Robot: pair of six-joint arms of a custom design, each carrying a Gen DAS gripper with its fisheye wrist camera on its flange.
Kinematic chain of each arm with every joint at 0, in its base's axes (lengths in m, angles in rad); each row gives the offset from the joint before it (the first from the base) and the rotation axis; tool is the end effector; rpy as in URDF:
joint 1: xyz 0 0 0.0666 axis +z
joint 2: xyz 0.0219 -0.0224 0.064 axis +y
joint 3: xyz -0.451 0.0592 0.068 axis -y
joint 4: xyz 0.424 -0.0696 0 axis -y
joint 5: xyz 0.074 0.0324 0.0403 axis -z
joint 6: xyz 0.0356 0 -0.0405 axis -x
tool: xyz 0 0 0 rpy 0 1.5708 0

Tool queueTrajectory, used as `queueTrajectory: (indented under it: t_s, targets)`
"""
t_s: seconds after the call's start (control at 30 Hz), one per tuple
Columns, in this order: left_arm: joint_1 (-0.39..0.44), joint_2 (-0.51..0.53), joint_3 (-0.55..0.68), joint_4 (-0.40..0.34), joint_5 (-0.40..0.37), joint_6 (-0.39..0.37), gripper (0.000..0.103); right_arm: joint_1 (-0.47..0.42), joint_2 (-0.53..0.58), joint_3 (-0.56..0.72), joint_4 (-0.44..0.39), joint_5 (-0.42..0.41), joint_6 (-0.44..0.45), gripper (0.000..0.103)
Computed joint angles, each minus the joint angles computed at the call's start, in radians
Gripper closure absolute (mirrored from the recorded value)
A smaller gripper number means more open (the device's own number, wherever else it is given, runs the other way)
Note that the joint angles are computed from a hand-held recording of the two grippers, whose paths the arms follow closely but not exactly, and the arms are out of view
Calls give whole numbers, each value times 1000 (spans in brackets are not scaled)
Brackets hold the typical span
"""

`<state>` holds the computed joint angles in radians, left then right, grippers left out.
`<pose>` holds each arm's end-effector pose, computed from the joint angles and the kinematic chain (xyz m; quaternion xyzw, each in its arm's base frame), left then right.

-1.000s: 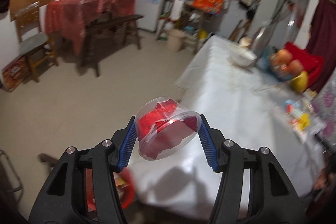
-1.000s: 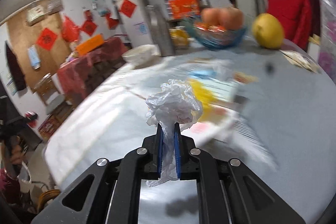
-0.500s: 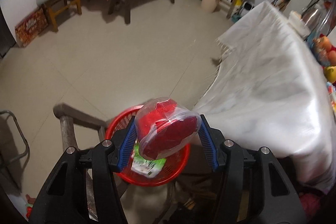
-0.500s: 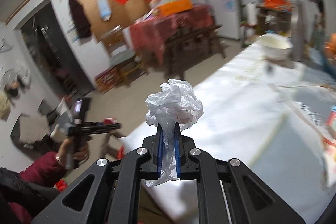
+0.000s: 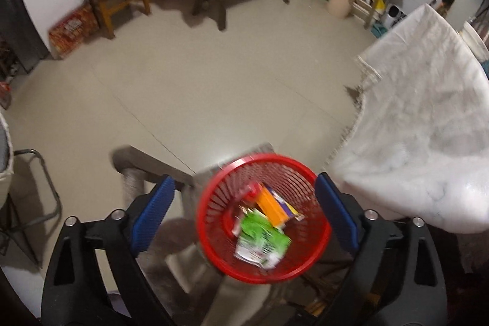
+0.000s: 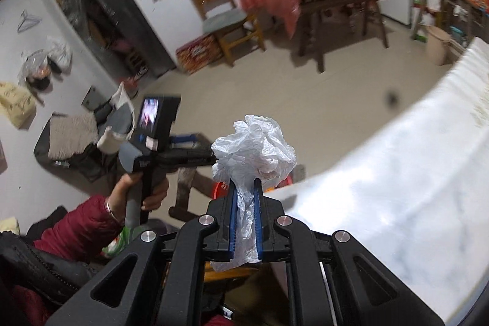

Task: Collect trash
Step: 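Open both grippers to drop cup and bag into the wastebasket, then move both tools back over the table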

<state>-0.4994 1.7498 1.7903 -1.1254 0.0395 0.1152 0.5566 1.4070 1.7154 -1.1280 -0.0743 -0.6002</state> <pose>0.5643 -0.3099 0.4825 0.1899 0.9517 -0.0910 0.2235 0.4183 0.2629 0.6352 0.0066 0.9297 0.2293 0.2881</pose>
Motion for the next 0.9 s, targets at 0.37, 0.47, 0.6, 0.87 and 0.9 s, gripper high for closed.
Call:
queueTrajectory:
  t_s: [0.37, 0.47, 0.6, 0.87, 0.9]
  targets:
    - [47, -28, 19, 44, -56, 46, 8, 20, 208, 157, -96, -129, 67, 92]
    - [62, -32, 23, 46, -54, 59, 8, 33, 285, 232, -145, -151, 97, 87]
    - [78, -34, 29, 45, -43, 70, 8, 53, 350, 312, -182, -71, 130, 65]
    - [80, -46, 27, 57, -37, 73, 8, 47, 322, 298, -147, -69, 108, 64]
    - [77, -47, 29, 55, -38, 73, 8, 44, 310, 287, -140, -65, 104, 64]
